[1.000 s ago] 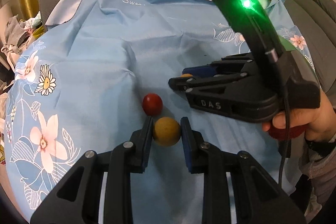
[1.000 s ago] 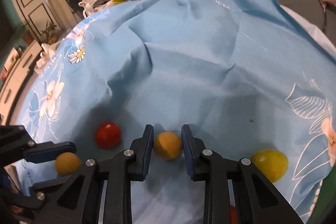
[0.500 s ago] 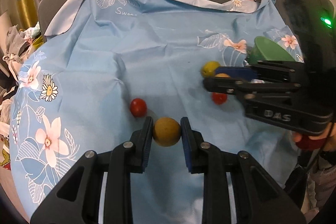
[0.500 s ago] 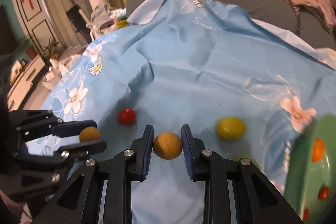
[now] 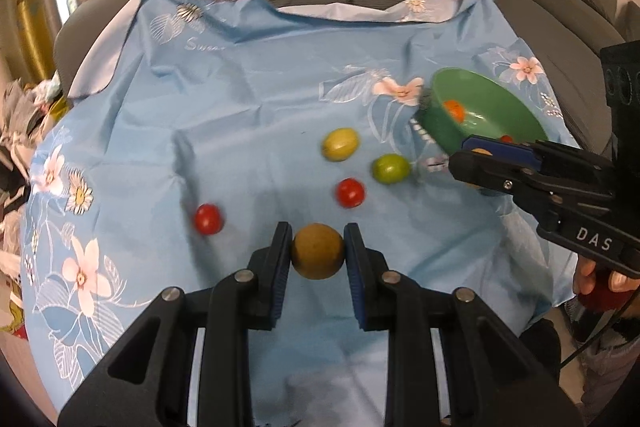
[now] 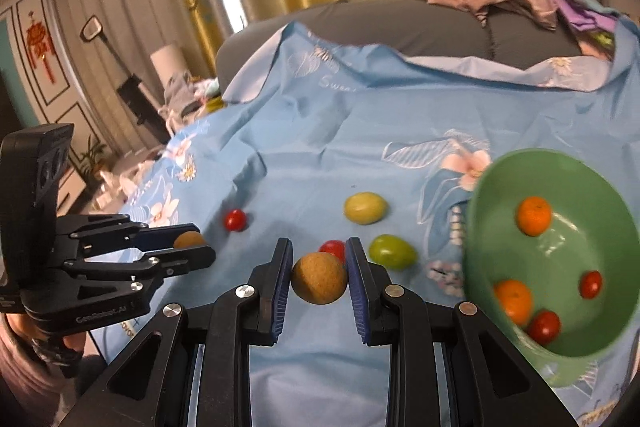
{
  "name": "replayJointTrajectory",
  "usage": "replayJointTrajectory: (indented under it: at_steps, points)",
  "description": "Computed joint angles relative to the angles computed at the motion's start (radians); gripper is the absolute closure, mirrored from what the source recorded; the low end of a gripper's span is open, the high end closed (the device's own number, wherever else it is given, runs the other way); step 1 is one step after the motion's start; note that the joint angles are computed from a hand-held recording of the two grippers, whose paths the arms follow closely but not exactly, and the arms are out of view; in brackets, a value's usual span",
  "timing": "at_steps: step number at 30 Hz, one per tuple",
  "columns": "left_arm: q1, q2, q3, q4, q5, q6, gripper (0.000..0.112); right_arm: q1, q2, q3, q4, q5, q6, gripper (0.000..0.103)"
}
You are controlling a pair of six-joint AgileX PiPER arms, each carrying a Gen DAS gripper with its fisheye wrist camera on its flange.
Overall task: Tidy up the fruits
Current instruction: 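Carry both tan fruits over the green bowl and open both grippers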
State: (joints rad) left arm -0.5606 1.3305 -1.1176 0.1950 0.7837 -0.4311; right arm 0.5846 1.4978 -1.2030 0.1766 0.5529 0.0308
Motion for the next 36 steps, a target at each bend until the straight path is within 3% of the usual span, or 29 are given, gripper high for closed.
replayJointTrajectory:
  at_steps: [11,21,36]
  points:
    - [-0.16,0.185,-0.272,0.07,0.074,-0.023,0.086,-0.159,-0.141,0.119,0.149,-0.044,-0.149,0.074]
    - [-0.226,0.462,-0.659,-0.026,0.143,0.125,0.086,-0.405,-0.218,0.197,0.324,-0.038,-0.32,0.074]
    - [-0.264,0.846,-1.195,-0.074,0.376,0.21,0.086,-0.533,-0.183,0.225,0.274,-0.06,-0.299,0.074]
